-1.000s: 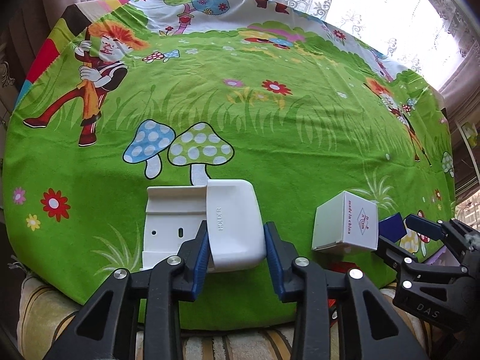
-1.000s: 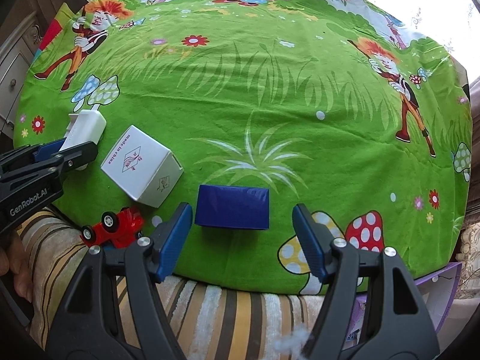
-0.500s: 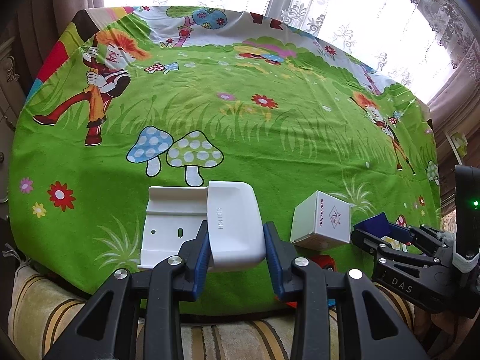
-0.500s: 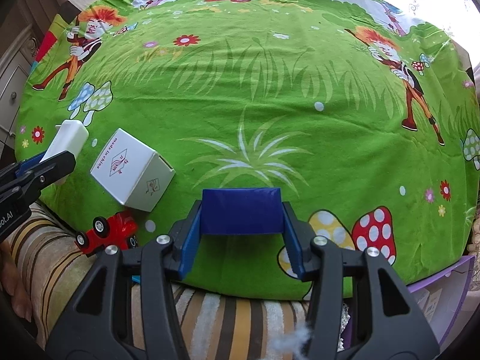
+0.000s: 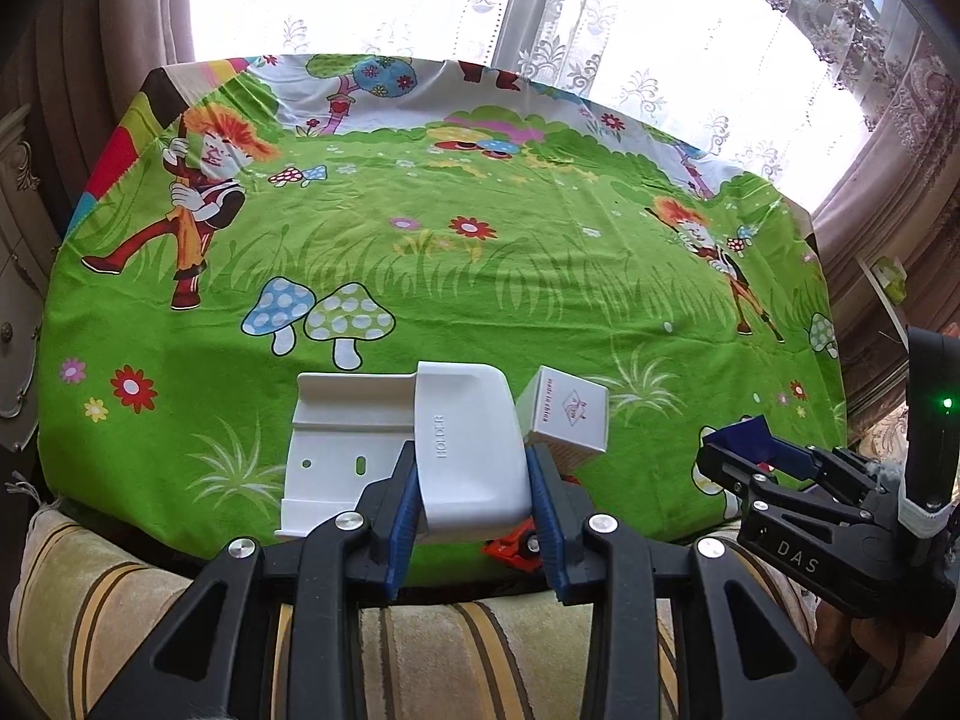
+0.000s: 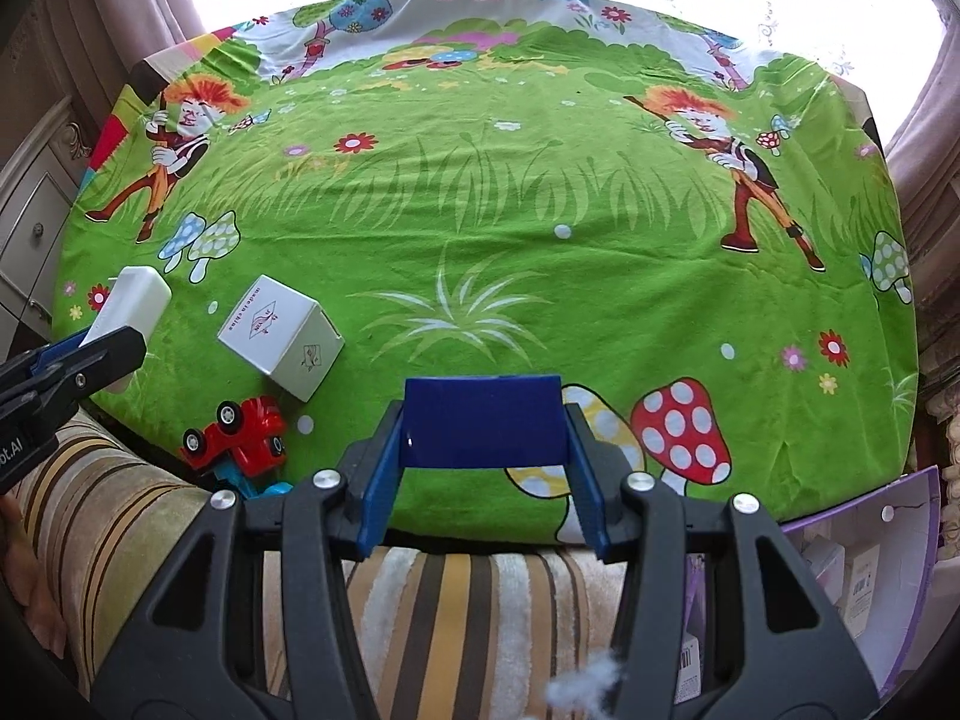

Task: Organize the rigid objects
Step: 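Lift both held items up off the bed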

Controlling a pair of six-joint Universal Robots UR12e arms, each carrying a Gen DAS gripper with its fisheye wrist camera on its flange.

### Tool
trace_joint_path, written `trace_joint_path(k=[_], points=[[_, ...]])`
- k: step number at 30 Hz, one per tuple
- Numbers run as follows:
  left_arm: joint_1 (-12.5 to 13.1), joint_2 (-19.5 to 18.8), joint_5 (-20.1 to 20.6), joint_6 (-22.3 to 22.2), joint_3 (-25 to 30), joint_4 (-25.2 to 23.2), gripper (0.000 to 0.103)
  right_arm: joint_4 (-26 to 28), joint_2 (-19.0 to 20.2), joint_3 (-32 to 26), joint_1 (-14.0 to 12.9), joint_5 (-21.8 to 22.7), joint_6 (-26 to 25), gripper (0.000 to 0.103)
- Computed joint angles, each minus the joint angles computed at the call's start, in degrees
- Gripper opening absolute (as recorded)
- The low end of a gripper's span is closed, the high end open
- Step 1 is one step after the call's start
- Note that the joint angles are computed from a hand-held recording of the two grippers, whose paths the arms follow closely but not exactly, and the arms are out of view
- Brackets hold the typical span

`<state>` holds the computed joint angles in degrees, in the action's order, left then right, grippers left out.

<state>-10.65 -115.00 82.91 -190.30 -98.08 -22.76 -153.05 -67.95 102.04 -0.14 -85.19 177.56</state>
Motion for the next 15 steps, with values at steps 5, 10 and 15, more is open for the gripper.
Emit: trace_joint_path(k=[5,10,15], points=[[-0.9,0.7,-0.5,1.2,-0.6,0.6,0.036,-2.2,-1.5,1.8,-0.1,0.3,0.1,0.054],[-1.7,1.2,-1.4,2.2,-1.1,0.5,0.036,-3.8,-3.0,3.6,-0.5,1.1,0.4,0.054],[-2.5,1.6,-2.5,3.3,-1.4,0.2,0.036,-5.1,-4.7,5.6,-1.1,1.7,1.0,0.054]])
